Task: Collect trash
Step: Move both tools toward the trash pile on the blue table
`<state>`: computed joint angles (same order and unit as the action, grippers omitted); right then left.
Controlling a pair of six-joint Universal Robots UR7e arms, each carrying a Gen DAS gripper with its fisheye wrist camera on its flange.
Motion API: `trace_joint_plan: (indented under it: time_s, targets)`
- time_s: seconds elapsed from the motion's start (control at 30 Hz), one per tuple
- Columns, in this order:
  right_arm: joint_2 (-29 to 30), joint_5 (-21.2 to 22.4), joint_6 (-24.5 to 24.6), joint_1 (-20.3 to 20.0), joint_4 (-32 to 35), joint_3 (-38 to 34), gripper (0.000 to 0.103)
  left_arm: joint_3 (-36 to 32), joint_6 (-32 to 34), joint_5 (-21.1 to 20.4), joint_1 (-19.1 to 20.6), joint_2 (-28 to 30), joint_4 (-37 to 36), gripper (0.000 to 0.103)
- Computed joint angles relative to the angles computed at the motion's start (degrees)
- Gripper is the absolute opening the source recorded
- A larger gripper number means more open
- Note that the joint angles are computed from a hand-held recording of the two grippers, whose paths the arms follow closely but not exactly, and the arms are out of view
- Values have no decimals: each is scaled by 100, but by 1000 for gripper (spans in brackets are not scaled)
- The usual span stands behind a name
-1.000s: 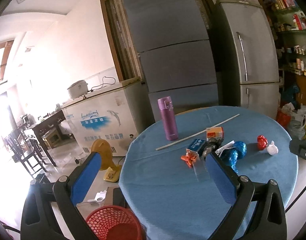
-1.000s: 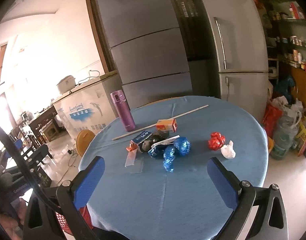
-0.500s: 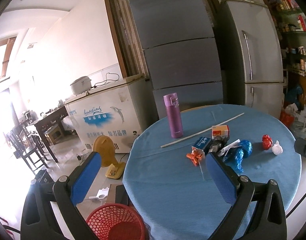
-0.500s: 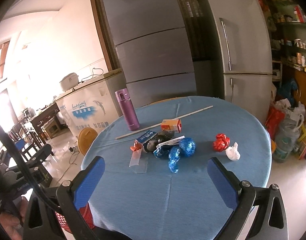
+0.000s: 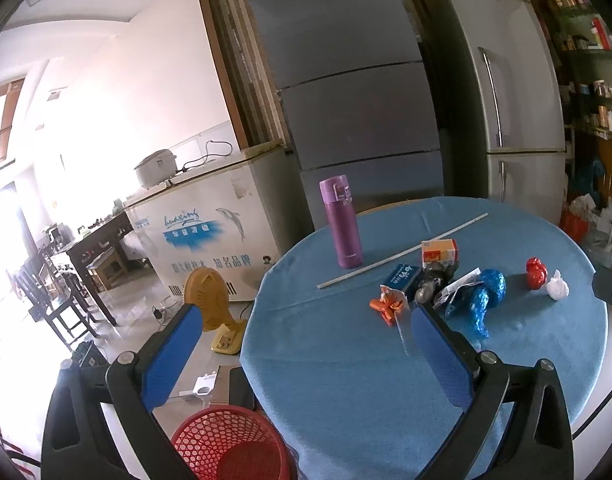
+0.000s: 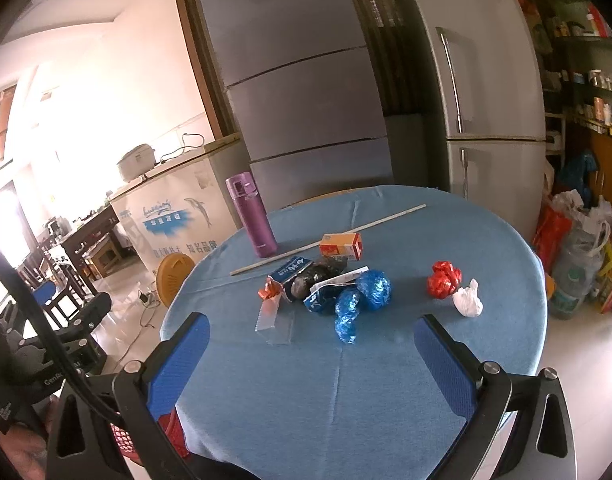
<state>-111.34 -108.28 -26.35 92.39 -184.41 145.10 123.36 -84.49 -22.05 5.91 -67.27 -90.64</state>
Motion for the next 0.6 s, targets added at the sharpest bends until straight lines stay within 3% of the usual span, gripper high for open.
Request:
trace_joint_plan:
  time_s: [0.4,0.5,0.6]
  targets:
    - [-43,456,50,-742,184,-134,103,-124,954,59,316,454,-988,103]
    - [-119,704,81,-1143,333,-217,103,7,1742,-45,483,576,-2027,103]
    - [-197,995,178,-1656,536,-354,103,154,2884,-387,738,732,-3507,103]
